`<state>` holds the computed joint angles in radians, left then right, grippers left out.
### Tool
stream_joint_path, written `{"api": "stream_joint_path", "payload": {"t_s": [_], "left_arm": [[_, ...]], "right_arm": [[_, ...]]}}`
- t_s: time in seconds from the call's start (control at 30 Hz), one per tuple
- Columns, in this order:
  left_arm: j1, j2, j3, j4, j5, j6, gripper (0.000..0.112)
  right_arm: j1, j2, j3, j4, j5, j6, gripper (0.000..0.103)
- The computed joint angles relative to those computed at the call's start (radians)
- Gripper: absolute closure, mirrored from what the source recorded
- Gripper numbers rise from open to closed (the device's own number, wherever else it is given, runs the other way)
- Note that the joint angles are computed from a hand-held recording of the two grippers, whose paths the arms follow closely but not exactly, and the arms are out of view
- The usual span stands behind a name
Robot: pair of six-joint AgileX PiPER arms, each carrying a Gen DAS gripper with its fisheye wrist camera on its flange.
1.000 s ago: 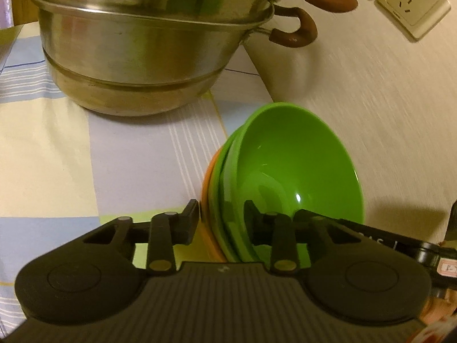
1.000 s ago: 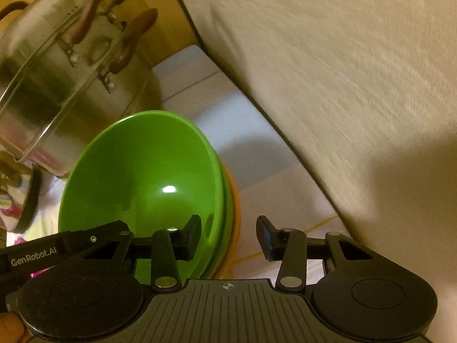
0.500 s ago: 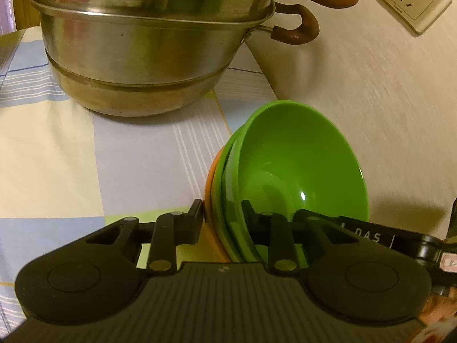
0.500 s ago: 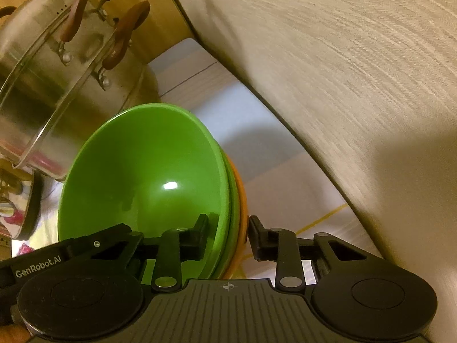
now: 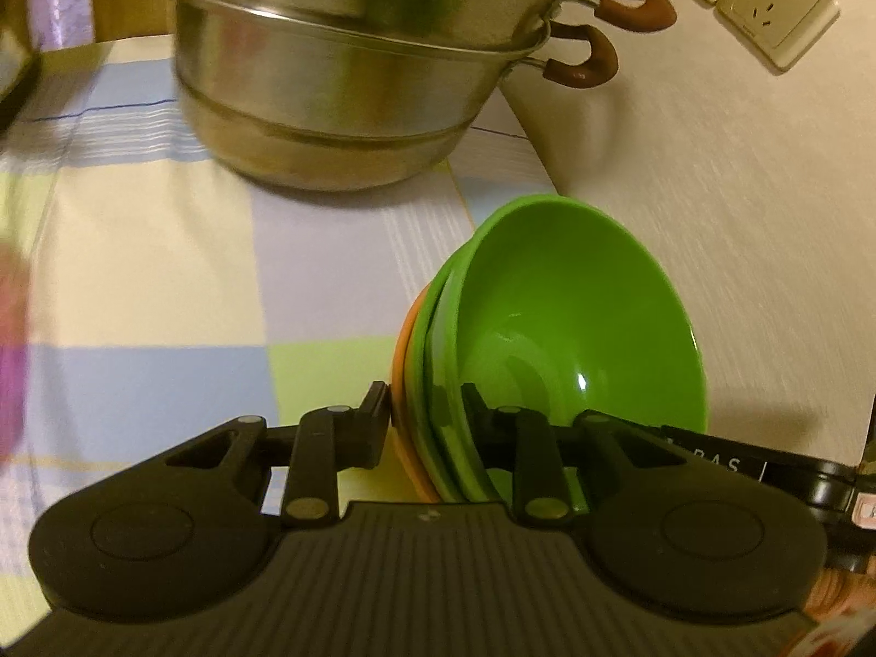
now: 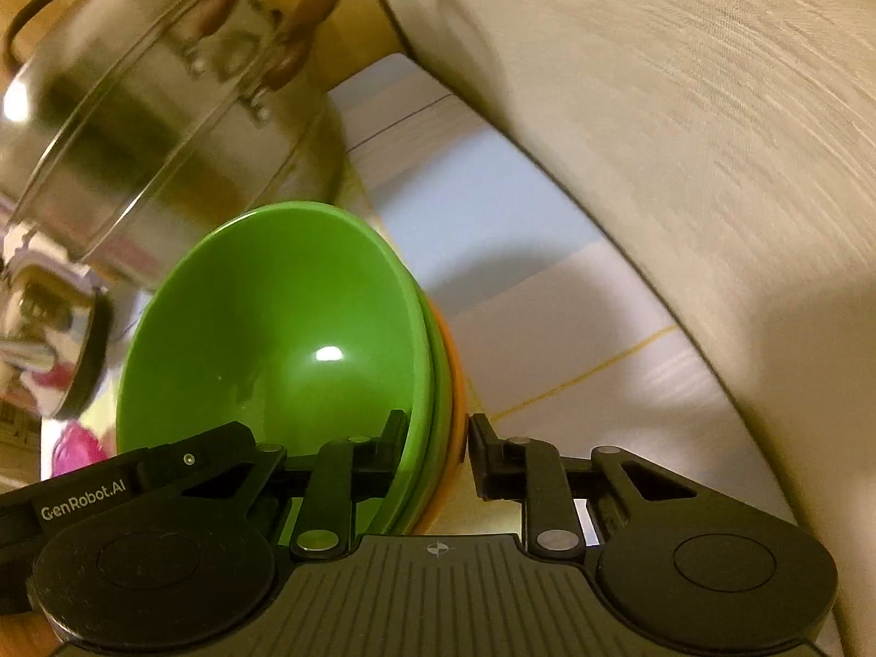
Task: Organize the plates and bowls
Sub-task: 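Lift the bowl stack with both grippers and carry it toward the pink dish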
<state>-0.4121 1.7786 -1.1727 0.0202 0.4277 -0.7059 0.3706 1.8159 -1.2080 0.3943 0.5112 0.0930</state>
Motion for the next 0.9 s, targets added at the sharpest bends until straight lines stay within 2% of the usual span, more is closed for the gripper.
{"api": "stream_joint_path", "payload": {"t_s": [0.27,0.37,0.5,0.67,0.73,0.87,0.9], "left_arm": [[-0.044,-0.263,0.257,0.132,0.005,-0.208,0.089],[-0.074,-0.384,0.349,0.201,0.04,-0.317,0.088],[-0.134,-0.538,0.441,0.291,0.124,-0.464,0.088],[-0.252,-0.76,0.551,0.386,0.278,-0.656,0.088],[-0.314,-0.851,0.582,0.418,0.363,-0.729,0.088],[-0.552,-0.984,0.609,0.531,0.601,-0.967,0.088],[-0.65,-1.018,0.615,0.561,0.687,-1.049,0.088]], "right_arm": [[0.111,-0.142,0.129,-0.054,-0.01,0.109,0.079],[0.18,-0.202,0.182,-0.098,-0.02,0.182,0.079],[0.28,-0.271,0.239,-0.151,-0.029,0.277,0.079],[0.407,-0.343,0.296,-0.242,-0.04,0.434,0.079],[0.466,-0.363,0.308,-0.294,-0.043,0.513,0.079],[0.591,-0.396,0.326,-0.387,-0.038,0.672,0.079],[0.625,-0.397,0.327,-0.41,-0.041,0.711,0.079]]}}
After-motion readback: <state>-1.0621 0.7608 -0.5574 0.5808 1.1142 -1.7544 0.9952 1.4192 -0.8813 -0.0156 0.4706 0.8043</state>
